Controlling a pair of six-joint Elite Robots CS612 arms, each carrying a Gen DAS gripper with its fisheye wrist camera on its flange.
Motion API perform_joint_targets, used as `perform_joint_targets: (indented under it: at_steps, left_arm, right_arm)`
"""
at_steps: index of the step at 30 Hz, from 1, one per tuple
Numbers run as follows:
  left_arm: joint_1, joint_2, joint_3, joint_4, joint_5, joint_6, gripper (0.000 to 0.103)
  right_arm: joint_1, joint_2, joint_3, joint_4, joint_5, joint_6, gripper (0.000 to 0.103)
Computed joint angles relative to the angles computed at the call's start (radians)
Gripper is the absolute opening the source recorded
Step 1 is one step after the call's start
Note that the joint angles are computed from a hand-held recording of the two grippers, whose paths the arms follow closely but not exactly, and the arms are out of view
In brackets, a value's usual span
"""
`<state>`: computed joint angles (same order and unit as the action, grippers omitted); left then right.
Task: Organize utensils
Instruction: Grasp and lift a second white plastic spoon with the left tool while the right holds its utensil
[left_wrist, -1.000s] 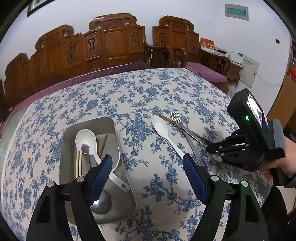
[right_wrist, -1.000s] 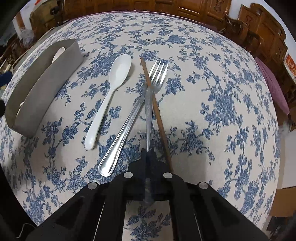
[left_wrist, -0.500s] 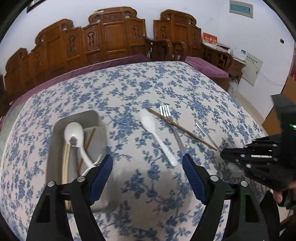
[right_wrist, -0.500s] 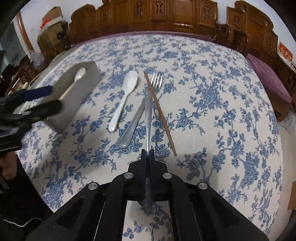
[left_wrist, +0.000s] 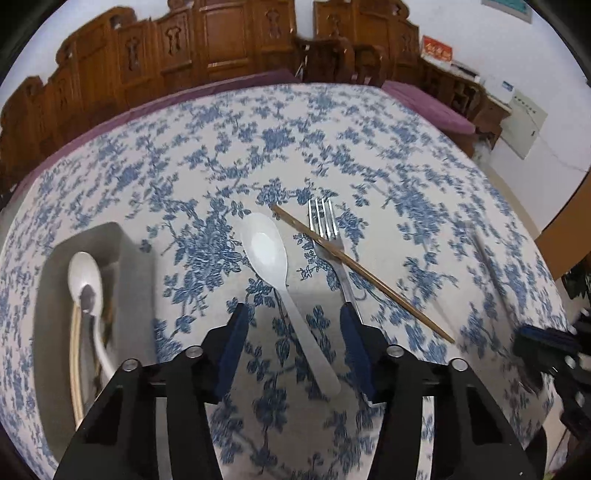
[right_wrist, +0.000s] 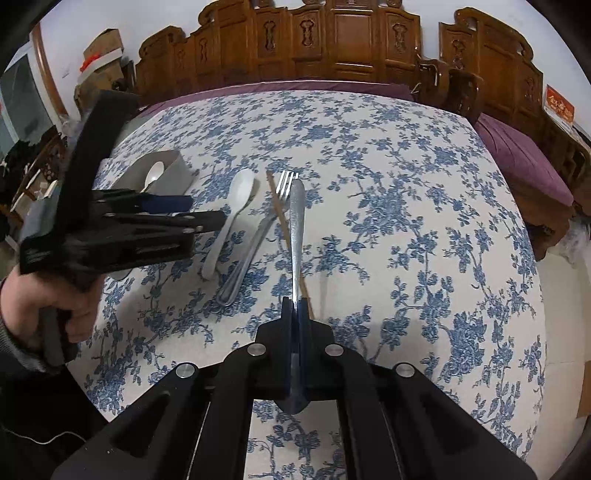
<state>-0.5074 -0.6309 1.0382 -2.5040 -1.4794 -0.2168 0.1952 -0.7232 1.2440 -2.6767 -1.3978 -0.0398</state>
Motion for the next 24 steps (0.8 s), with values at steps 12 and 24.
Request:
perform_joint_targets:
  at_steps: [12, 24]
  left_arm:
    - [0.0, 0.069, -0.12, 0.166, 0.037, -0.037, 0.029]
    - [0.012, 0.057, -0.121, 0.22, -0.006, -0.076, 0.007]
  right_arm:
    - [-0.007, -0.009, 0.01, -0.02, 0.005, 0.014, 0.004]
    - [-0.001, -0.018, 0.014, -0.035, 0.02, 0.007, 0.004]
